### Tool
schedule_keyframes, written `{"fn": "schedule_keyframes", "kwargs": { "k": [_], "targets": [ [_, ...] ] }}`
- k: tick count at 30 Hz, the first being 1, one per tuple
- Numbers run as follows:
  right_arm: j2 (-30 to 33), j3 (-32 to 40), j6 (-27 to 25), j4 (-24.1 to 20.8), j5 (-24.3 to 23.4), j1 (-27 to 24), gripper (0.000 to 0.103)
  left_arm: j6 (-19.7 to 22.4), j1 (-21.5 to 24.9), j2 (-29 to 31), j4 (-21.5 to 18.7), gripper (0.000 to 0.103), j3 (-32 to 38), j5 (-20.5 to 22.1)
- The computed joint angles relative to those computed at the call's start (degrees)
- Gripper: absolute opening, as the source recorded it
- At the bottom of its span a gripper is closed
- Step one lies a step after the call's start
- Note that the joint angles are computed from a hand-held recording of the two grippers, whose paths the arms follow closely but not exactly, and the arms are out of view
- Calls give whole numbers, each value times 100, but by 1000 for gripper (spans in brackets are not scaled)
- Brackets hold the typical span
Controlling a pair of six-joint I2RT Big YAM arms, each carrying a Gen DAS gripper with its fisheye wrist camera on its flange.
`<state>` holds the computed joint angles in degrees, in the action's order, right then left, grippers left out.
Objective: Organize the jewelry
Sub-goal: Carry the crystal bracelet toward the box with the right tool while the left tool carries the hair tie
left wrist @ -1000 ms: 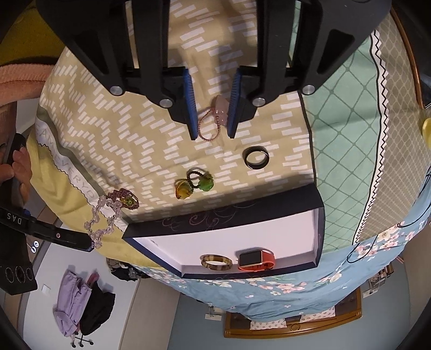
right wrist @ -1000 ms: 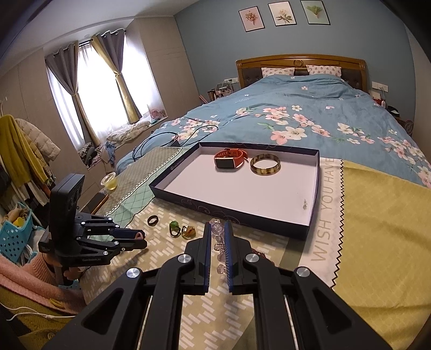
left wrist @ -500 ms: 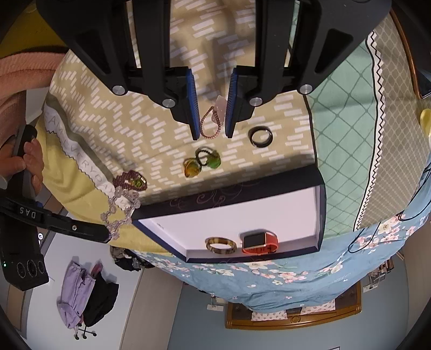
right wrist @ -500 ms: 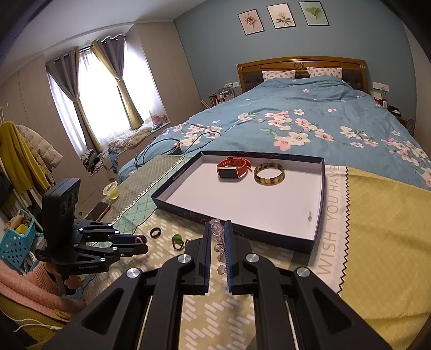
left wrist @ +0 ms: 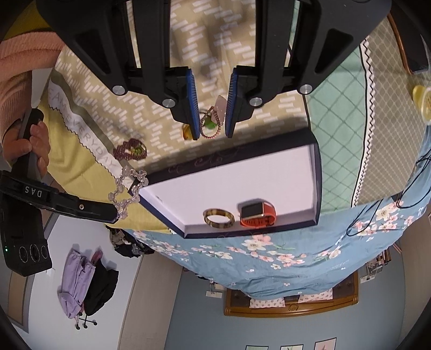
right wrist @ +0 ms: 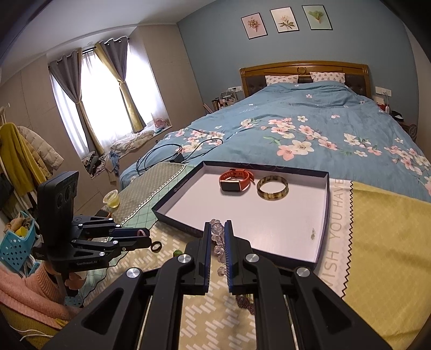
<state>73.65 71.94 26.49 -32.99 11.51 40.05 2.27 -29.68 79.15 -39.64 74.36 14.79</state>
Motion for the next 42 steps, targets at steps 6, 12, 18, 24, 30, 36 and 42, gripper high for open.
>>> {"fn": "schedule_keyframes", "kwargs": {
  "k": [6,12,18,24,30,36,42],
  "targets": [
    [94,129,-88,-7,-21,-68,8,-52,13,153,-9,19,211,42],
    [177,211,-103,-8,-71,-170,8,-87,20,281,2,19,381,25],
    [300,319,-137,-13,-125,-256,8,-69,33,400,52,19,553,-63],
    [425,454,-170,4,-170,-358,8,-66,37,570,54,19,779,-100],
    [541,582,-217,-22,-200,-426,8,-56,23,712,44,19,950,-119],
    [656,691,-229,-44,-244,-502,8,-59,6,856,-11,19,1120,-186],
    [826,857,-259,-85,-307,-566,8,-40,3,1039,-84,19,1319,-220]
  ]
}}
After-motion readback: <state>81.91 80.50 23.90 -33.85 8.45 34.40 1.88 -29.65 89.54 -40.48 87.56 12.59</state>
